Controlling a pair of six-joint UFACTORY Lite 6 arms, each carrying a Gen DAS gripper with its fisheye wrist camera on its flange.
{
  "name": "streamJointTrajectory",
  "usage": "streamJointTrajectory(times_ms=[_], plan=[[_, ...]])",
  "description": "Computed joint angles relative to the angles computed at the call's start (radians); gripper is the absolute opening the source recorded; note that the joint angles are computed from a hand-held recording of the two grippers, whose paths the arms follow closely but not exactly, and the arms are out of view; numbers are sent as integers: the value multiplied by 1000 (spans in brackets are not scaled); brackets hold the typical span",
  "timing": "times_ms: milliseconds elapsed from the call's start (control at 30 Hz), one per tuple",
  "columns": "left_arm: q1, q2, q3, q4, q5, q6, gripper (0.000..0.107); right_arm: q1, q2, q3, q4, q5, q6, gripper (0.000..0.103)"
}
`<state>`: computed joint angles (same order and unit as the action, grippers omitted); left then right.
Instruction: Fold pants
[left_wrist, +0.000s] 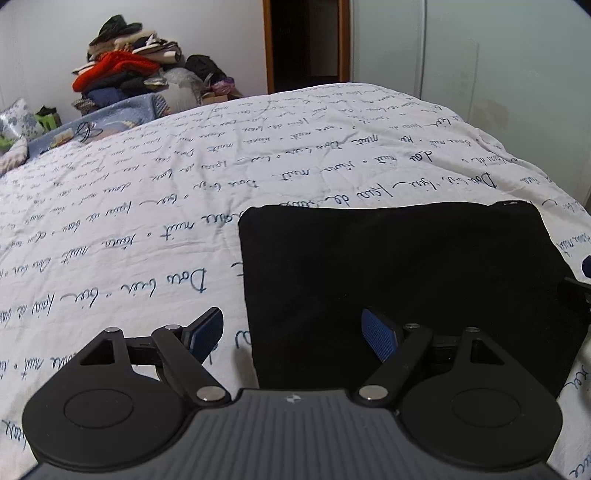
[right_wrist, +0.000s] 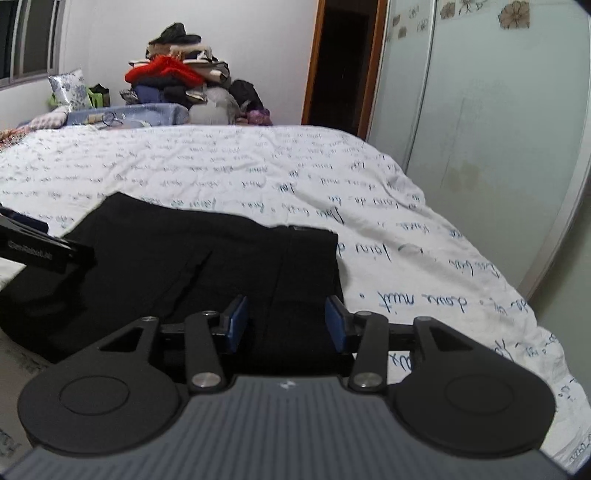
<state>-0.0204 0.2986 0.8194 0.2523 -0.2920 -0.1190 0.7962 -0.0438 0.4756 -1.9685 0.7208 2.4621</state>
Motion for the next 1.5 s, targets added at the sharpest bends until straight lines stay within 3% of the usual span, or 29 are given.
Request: streamJointTrajectory(times_ms=[167,300,533,567,667,700,800,1033,1400,1500], plan=[[6,-34,-31,-2,3,2,82,63,-16,23,43,-1,-49,45],[2,-67,-65,-32,8,31,82,88,23,48,59,-10,-65,61],[-2,-146,-127,37,40,-50,82,133,37,39,143,31,-85,64],[1,-163,-140,75,44,-91,82,153,18,27,160,46,-79,68],[9,-222,-188,224,61,-256,82,268,-37,-11,244,126,-46,98],[10,-244,-205,270,68,-306,82,312,-46,-18,274,158,-36,103],[8,-319,-265,338,82,-378,82,429,-44,-3,396,216,-39,103],[16,-445,-358,558,113,-588,82,545,-2,64,566,204,-40,103],[38,-488,-422,643,121,-649,82,572,69,155,691,230,-123,103],[17,-478,-424,528,150,-527,82,563,59,149,695,223,-136,103]])
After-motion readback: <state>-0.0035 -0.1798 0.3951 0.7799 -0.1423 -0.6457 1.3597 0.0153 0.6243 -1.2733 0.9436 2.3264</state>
